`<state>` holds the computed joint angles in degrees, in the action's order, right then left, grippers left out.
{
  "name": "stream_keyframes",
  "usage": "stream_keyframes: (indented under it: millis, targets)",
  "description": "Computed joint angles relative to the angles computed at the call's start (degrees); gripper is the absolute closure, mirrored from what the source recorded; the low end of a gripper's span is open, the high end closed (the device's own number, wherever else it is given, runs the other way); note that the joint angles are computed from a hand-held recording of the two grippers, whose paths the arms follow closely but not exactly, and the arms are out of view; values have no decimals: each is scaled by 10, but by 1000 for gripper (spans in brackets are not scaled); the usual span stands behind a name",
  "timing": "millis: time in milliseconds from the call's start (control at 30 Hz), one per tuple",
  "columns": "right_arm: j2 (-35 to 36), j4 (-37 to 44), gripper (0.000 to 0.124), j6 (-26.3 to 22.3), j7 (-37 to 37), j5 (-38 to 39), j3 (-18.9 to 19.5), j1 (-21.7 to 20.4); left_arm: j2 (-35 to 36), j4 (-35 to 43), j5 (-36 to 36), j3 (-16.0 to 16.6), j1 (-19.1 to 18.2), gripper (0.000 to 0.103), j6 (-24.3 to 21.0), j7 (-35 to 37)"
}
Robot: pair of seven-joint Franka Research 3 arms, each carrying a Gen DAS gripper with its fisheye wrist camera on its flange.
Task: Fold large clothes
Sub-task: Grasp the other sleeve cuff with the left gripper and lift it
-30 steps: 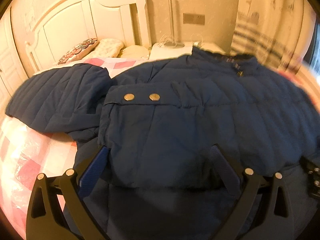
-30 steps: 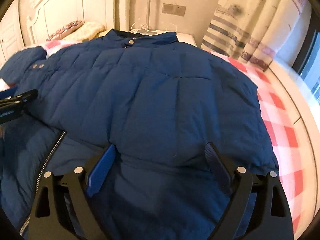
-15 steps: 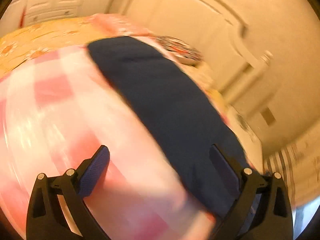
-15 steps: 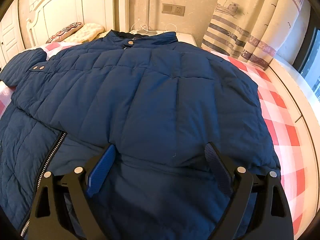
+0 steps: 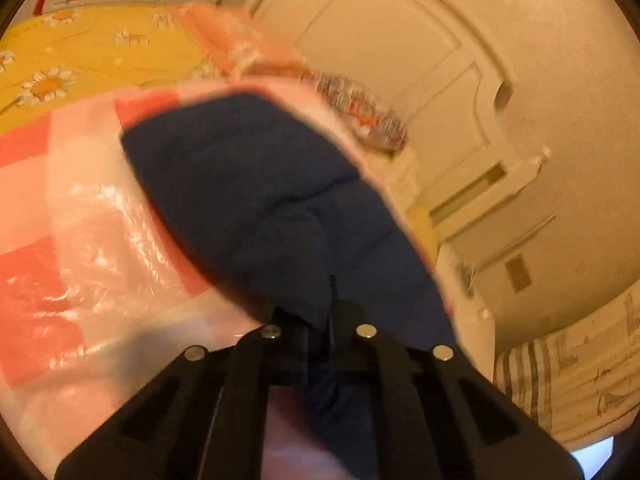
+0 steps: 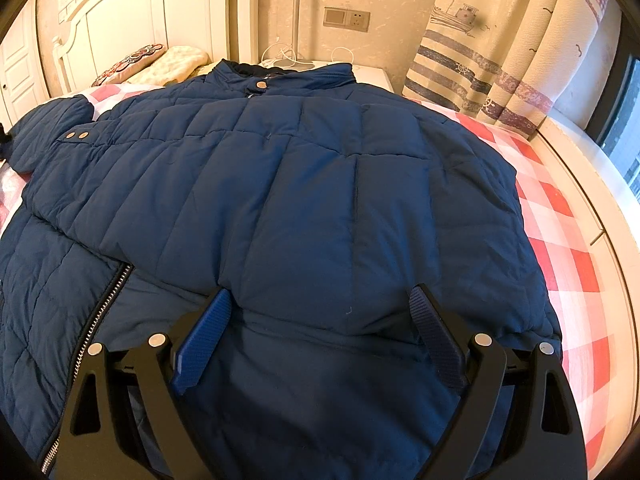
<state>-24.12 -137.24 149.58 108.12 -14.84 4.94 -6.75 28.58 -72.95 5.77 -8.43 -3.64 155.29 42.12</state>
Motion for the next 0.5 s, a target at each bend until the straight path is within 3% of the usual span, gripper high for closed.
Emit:
stream_keyframes:
  millis: [67, 133, 200, 267, 367, 433, 500]
  targets:
    - [1, 0, 37, 0, 1, -1, 1, 0, -22, -25, 45, 22, -29, 99, 40, -21]
    - [1, 0, 37, 1, 2, -1, 1, 0, -42, -41, 74, 21, -46, 99, 71, -20]
    - [2, 0, 37, 1, 2, -1, 0, 0, -58, -51, 77, -10, -47, 99, 107, 24]
    - [2, 0, 37, 2, 3, -2, 1, 0, -64, -47, 53, -70, -40, 99, 123, 116]
    - [2, 0, 37, 2, 3, -1, 0, 1, -55, -25, 7, -145, -51, 99, 97, 256]
    - [2, 0, 37, 2, 2, 0, -1, 1, -44, -4, 30, -148, -96, 98, 61, 296]
    - [2, 0, 37, 3, 1, 3, -2, 2, -28, 17, 79, -120, -163, 98, 13, 313]
